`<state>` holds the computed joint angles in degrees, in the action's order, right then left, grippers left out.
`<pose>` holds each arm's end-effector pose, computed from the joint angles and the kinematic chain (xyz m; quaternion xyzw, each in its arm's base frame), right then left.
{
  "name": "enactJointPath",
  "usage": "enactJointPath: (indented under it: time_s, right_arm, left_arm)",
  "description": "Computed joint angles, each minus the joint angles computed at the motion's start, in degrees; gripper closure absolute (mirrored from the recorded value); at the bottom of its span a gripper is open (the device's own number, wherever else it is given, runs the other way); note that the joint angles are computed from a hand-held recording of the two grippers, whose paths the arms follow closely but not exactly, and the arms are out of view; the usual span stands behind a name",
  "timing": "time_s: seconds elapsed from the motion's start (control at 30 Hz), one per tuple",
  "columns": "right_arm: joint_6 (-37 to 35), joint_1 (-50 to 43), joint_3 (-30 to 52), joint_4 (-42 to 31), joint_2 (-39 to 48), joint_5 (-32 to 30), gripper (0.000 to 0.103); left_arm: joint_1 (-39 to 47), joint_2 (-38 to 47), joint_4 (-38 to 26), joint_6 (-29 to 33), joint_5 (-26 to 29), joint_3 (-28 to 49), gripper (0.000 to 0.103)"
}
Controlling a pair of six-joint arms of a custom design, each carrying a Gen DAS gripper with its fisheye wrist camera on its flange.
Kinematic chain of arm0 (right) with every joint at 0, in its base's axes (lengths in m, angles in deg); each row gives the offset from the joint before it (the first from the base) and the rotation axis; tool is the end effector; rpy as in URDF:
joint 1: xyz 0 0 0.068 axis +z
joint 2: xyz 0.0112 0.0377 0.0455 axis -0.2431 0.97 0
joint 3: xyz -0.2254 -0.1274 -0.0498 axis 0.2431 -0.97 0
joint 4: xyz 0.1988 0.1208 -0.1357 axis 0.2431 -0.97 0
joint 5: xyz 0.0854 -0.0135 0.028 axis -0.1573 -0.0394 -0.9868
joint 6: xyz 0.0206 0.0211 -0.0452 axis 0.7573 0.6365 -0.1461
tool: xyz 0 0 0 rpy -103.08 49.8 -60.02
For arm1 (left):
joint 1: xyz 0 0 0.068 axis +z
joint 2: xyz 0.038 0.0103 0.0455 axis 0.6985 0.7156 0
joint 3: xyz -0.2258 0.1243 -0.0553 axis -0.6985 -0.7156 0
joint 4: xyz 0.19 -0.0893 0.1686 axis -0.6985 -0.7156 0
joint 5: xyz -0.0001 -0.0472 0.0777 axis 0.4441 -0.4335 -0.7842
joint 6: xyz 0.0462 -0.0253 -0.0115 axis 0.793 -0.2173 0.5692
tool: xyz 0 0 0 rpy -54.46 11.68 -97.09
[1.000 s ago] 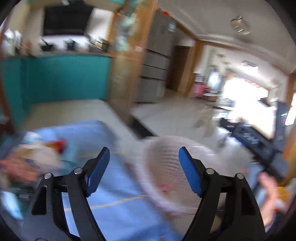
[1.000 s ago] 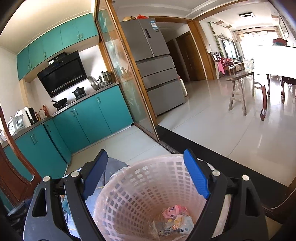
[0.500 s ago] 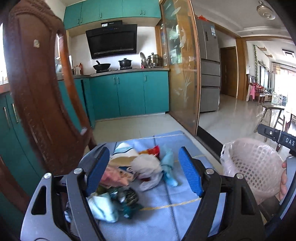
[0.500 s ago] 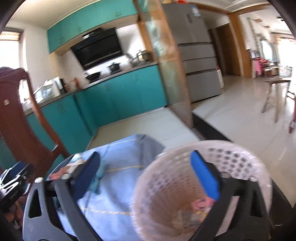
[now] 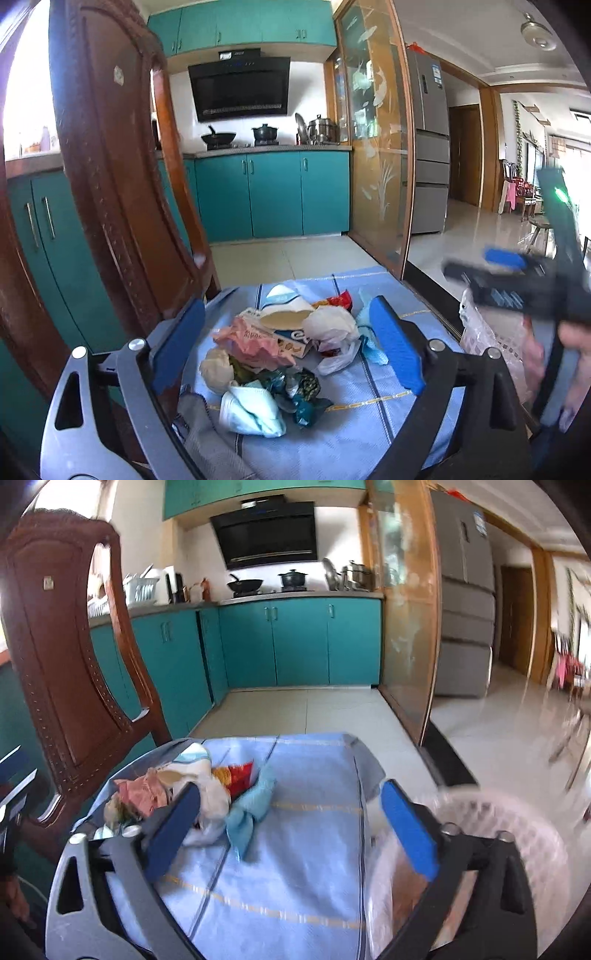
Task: Collect trash
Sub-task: 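Grasp the blue cloth with the right gripper and lift it, then grasp the white tissue with the left gripper while the right gripper holds the blue cloth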
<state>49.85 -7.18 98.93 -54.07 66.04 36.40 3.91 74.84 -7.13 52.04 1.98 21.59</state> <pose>0.2265 0.0208 0.2728 0.0421 0.8647 -0.0238 0.5000 0.2025 -0.1551 0.2406 0.1398 0.8092 -0.0752 0.5656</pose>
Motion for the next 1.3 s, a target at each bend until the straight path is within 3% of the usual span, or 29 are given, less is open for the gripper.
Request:
enactJointPath:
  time_s: [0.03,0.07,0.13,0.23,0.37,0.63,0.73,0.87,0.9,0.93,1.0,1.17,1.3]
  right_arm:
    - [-1.11,1.29,2.38,0.78,3.04,2.52,0.043]
    - [-1.19,1.61,3.24,2.08,4.77,3.07,0.047]
    - [1.22,-1.39,4.93,4.14,8.9,-3.5,0.059]
    - [5.76,-5.27,2.49,7.35,13.88,-10.18,0.059]
    - [7.45,-7.97,5.9,5.48,24.09,-14.58,0.059]
    - [6.35,-5.97,9.88,5.5,31.94,-16.98,0.059]
    - [6.27,-3.49,12.6,6.15,36.32,-13.99,0.057]
    - [8.46,-3.54,15.93,5.98,42.25,-18.9,0.057]
    - [8.39,-3.44,16.22,5.91,42.72,-19.66,0.058]
    - [7.93,-3.15,16.08,6.16,42.68,-20.03,0.067]
    - [6.75,-2.22,15.8,6.03,41.99,-19.26,0.07]
    - [5.67,-2.67,12.76,4.41,36.59,-18.26,0.071]
    - [5.57,-5.35,10.07,3.15,31.98,-20.9,0.07]
  left_arm:
    - [0.86,0.3,-0.62,-0.39,1.0,0.21,0.012]
    - [1.38,0.61,-1.15,-0.59,1.42,0.41,0.012]
    - [1.91,1.77,-2.33,-0.73,1.26,0.81,0.012]
    - [3.02,3.82,-4.93,-0.85,2.27,2.09,0.012]
    - [6.65,5.93,-8.12,-0.72,8.53,3.55,0.012]
    - [9.91,8.31,-8.93,-1.81,14.26,4.45,0.012]
    - [9.42,9.94,-9.66,-1.43,15.63,5.39,0.012]
    - [8.0,13.97,-10.96,-0.45,15.1,7.52,0.012]
    - [7.85,14.61,-11.19,-0.41,15.06,7.77,0.012]
    - [7.86,15.83,-11.34,-0.35,15.34,8.31,0.012]
    - [8.17,17.22,-10.92,-0.53,15.65,8.52,0.014]
    - [9.91,22.82,-14.3,-2.47,15.53,11.69,0.024]
    - [9.94,27.12,-17.63,-2.75,13.96,14.4,0.039]
